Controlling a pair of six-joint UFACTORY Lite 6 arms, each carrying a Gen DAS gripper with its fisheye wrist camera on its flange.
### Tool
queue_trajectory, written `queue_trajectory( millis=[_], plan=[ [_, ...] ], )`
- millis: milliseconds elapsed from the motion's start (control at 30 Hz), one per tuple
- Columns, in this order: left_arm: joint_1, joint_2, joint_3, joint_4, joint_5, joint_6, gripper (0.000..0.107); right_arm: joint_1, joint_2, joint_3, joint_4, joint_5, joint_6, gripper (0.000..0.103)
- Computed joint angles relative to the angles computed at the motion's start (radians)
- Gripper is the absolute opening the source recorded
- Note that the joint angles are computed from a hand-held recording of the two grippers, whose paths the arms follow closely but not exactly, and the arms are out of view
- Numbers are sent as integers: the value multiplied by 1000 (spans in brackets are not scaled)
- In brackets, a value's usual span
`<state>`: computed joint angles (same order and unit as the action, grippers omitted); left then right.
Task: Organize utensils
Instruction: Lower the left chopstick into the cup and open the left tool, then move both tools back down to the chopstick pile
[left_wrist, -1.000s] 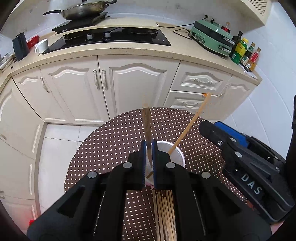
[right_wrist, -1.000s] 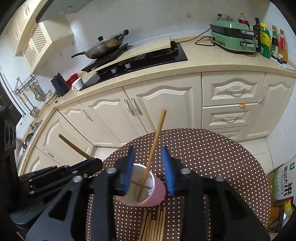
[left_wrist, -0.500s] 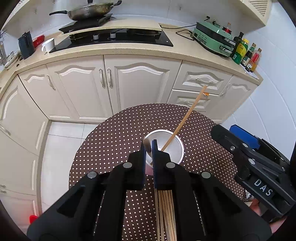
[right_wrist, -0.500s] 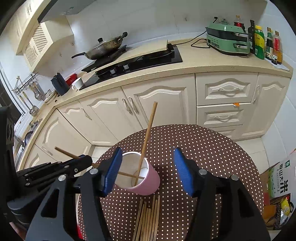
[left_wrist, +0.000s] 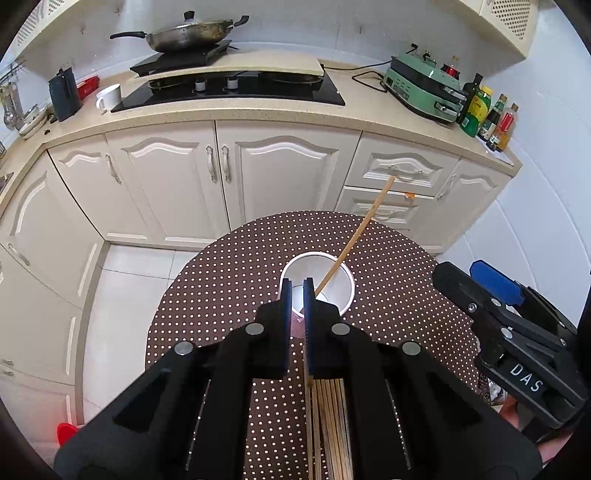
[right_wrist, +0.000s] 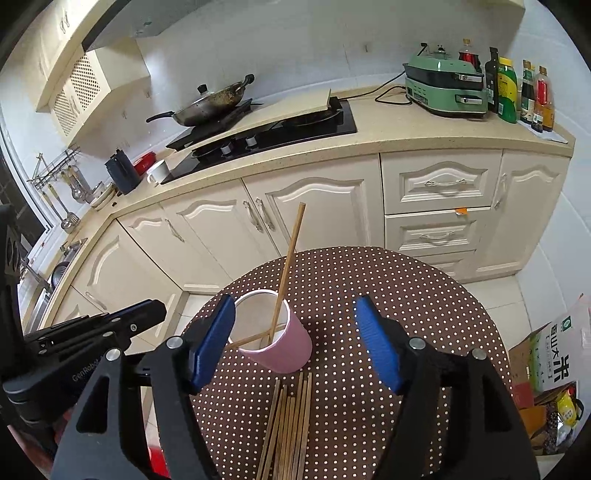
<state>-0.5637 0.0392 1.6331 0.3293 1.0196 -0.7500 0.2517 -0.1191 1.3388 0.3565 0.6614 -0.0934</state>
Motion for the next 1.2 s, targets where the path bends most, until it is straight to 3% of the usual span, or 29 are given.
queue_trajectory(
  millis=[167,300,667,767,1200],
  plan=[
    [-49,-49,-22,41,45,-60,9,-11,-62,-35,3,19,-10,73],
    [-109,-110,-59,96,81,-159,54,-25,-125,-74,-1,40,0,77],
    [-350,-205,-134,223,223,-407,57,-92,-315,-173,28,125,-62,85],
    [-418,-229,-163,245,261,-472,60,-122,-375,-217,43,157,-91,92],
    [-634,-311,-327,256,363,-718,75,-192,-553,-450,35,251,-104,94]
  ],
)
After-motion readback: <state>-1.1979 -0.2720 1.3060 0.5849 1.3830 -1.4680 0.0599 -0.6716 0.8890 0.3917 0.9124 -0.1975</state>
